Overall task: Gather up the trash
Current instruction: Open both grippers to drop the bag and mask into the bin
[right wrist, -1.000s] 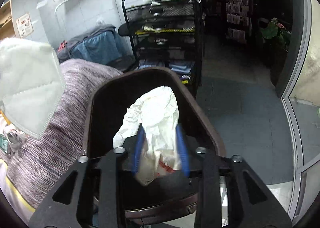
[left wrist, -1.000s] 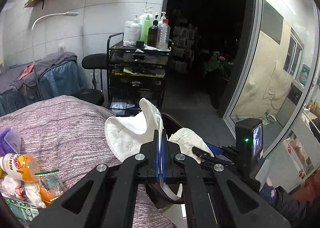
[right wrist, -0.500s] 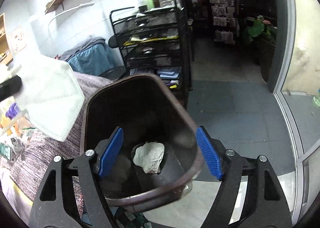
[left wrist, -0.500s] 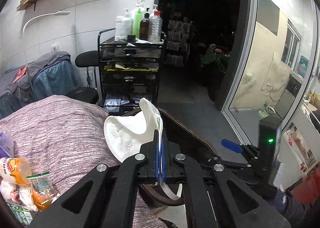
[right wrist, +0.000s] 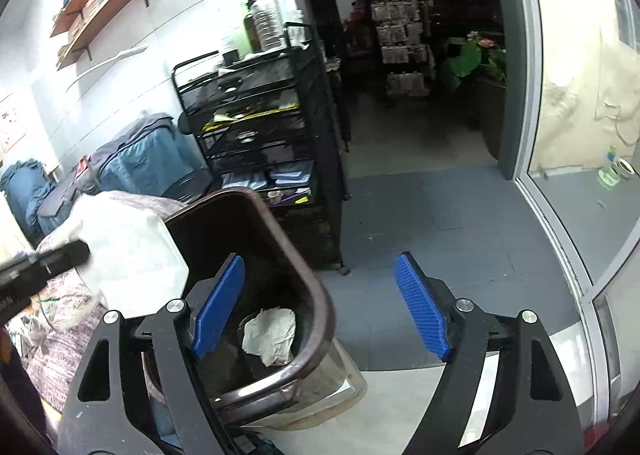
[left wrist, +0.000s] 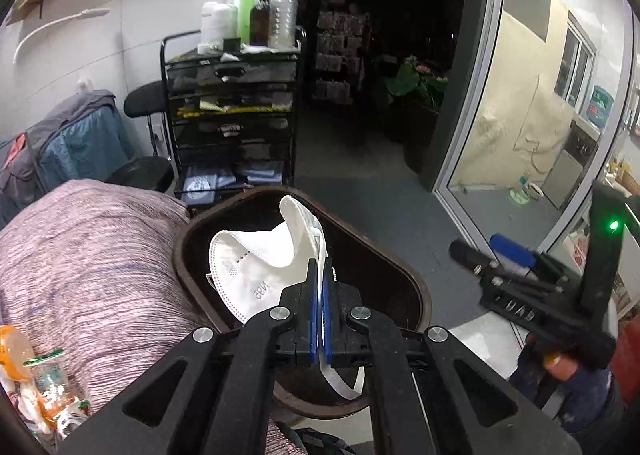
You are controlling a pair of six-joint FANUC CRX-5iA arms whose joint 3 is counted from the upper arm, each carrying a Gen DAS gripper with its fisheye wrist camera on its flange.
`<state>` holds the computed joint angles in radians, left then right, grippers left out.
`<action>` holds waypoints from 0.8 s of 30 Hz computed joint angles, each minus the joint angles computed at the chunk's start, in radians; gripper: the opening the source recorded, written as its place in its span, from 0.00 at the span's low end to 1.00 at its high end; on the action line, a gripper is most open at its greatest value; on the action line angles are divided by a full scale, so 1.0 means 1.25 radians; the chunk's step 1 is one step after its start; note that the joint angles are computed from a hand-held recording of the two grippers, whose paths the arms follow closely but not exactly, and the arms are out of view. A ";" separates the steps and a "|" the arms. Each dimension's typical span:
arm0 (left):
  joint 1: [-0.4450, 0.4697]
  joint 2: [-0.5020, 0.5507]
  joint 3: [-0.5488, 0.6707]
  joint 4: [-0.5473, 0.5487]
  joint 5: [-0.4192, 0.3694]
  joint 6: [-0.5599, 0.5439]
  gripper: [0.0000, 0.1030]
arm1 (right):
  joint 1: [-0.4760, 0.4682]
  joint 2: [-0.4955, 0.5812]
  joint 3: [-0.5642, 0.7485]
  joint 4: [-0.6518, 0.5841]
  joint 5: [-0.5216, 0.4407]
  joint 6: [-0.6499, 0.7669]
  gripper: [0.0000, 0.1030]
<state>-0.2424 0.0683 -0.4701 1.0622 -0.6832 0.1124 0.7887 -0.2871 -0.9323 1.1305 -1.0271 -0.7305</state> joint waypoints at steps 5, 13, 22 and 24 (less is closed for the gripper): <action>-0.020 0.008 -0.001 -0.044 0.043 0.014 0.02 | -0.003 -0.015 -0.011 -0.009 -0.008 -0.011 0.80; -0.024 0.016 0.006 -0.087 0.047 0.027 0.47 | -0.017 -0.017 -0.011 -0.017 0.002 -0.007 0.81; -0.048 -0.044 -0.073 0.043 0.149 -0.095 0.89 | -0.032 -0.020 -0.014 -0.023 0.022 -0.008 0.84; -0.049 -0.060 -0.090 0.075 0.158 -0.122 0.92 | -0.038 -0.018 -0.014 -0.017 0.031 -0.008 0.84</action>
<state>-0.3035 -0.0062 -0.5825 1.1558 -0.4861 -0.0406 0.7416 -0.3094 -0.9502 1.1087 -0.9884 -0.7402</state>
